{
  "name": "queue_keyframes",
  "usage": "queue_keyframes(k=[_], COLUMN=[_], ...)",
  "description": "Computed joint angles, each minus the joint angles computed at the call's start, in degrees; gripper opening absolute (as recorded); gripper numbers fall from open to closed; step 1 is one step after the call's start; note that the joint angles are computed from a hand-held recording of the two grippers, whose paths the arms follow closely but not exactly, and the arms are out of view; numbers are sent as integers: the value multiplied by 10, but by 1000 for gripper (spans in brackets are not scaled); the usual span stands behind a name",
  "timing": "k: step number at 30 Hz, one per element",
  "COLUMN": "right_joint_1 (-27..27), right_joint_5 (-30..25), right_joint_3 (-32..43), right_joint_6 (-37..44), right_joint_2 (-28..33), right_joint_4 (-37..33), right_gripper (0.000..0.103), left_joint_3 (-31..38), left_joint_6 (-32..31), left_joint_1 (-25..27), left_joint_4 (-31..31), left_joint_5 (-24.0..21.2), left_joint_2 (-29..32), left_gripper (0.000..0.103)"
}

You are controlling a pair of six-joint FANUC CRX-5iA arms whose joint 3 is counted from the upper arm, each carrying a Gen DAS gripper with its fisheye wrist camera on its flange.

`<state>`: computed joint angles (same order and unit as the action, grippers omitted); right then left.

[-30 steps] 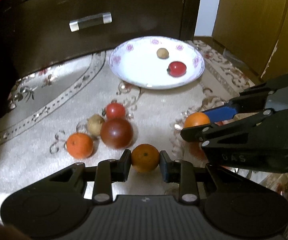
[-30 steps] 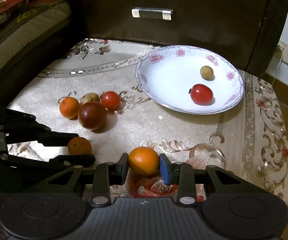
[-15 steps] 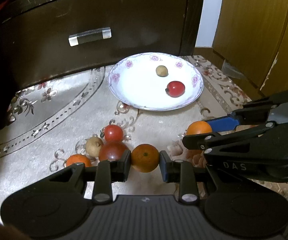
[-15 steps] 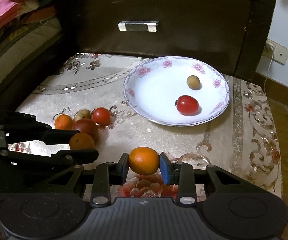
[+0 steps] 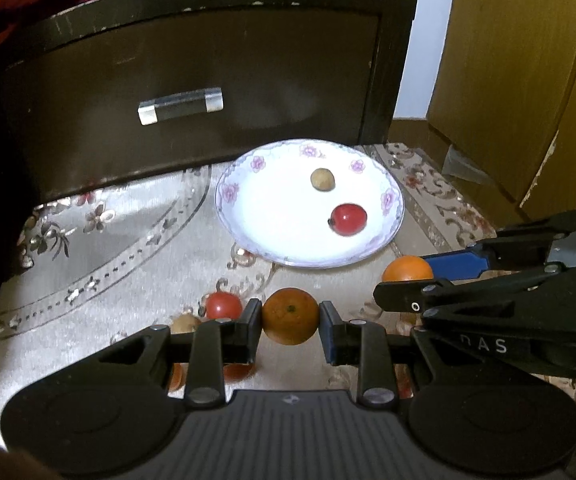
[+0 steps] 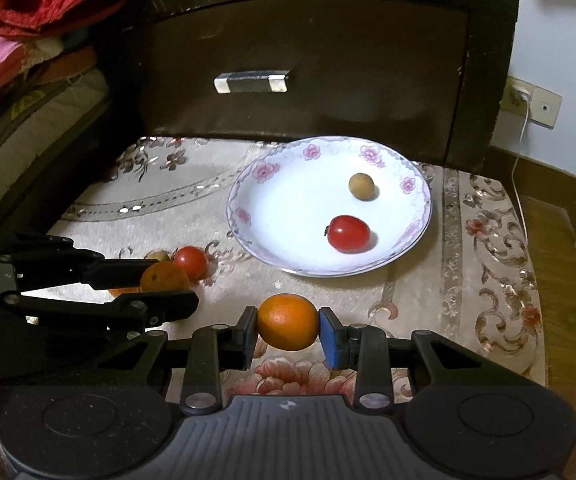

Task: Organize fruits
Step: 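Carry both oranges in the tools over the white bowl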

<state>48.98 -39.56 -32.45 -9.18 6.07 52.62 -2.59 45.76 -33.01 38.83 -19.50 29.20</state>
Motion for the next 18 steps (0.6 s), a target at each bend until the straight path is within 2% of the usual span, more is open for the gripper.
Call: queue_keyframes(k=[9, 11, 18], right_joint_1=[-23, -36, -81], right_joint_5=[-3, 3, 30], right_joint_3=[-1, 1, 9], right_joint_6=[-11, -14, -8], right_joint_2=[-8, -5, 14], right_joint_4=[18, 24, 47], right_gripper=[30, 30, 30], left_joint_3=[64, 96, 197], left_joint_6=[34, 73, 143], left_joint_1=[-7, -8, -6], left_joint_4=[-40, -84, -149], left_joint_5=[1, -7, -49], left_joint_2=[31, 45, 104], left_gripper=[35, 35, 35])
